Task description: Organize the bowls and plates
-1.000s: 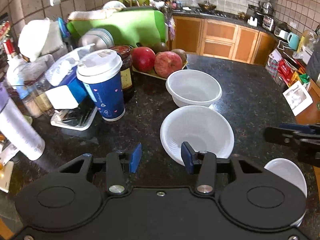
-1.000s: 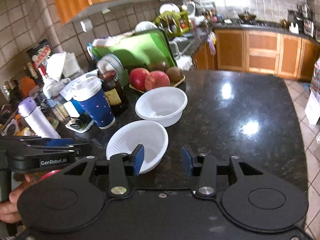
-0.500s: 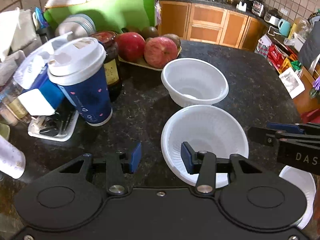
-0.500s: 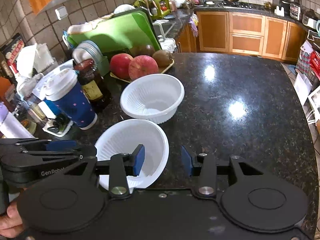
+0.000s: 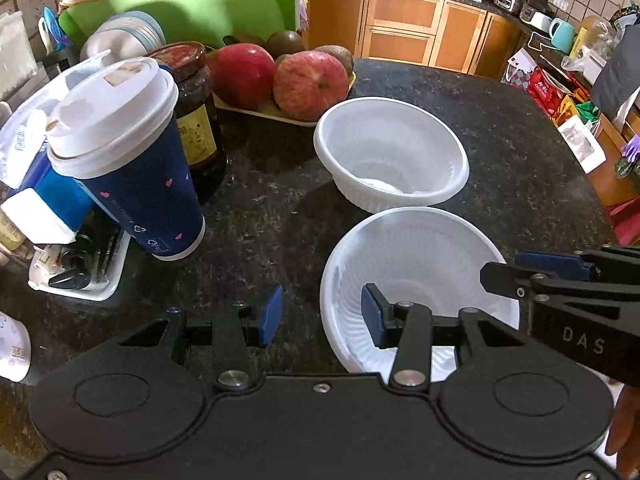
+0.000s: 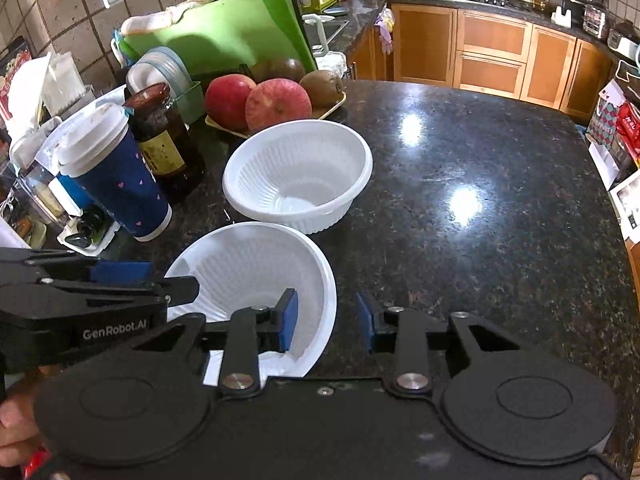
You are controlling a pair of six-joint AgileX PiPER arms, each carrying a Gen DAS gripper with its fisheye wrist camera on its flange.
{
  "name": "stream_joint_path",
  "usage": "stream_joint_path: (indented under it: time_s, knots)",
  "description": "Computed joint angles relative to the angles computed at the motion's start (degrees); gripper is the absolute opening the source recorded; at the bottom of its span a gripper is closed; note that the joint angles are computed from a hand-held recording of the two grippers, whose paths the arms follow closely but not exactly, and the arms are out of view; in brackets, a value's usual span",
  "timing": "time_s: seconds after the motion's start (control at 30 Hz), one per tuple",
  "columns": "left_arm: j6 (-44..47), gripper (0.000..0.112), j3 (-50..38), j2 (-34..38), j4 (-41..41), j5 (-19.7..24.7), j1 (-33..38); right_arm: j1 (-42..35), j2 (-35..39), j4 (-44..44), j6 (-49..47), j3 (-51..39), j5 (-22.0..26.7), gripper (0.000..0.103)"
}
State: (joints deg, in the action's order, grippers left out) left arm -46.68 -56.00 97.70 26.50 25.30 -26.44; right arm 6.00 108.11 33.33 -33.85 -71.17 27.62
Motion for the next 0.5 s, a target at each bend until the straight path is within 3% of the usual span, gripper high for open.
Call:
stream_joint_path:
  time_s: [0.17,0.33,0.5]
  knots:
    - [2.7,0.05,-0.6,1.2,-2.0,-0.6,0.7,0.0,2.4,-1.4,1.9,-3.0,2.6,0.018]
    - [5.1,0.048,-1.3,2.2,-3.9,-0.6,1.1,0.8,3.5,-3.7,3.6,-3.9,3.1,0.015]
    - [6.0,0.037,-2.4,3.1,-4.3,0.5,0.6,1.2,4.2,-4.1,4.1,-4.2,2.6,0.015]
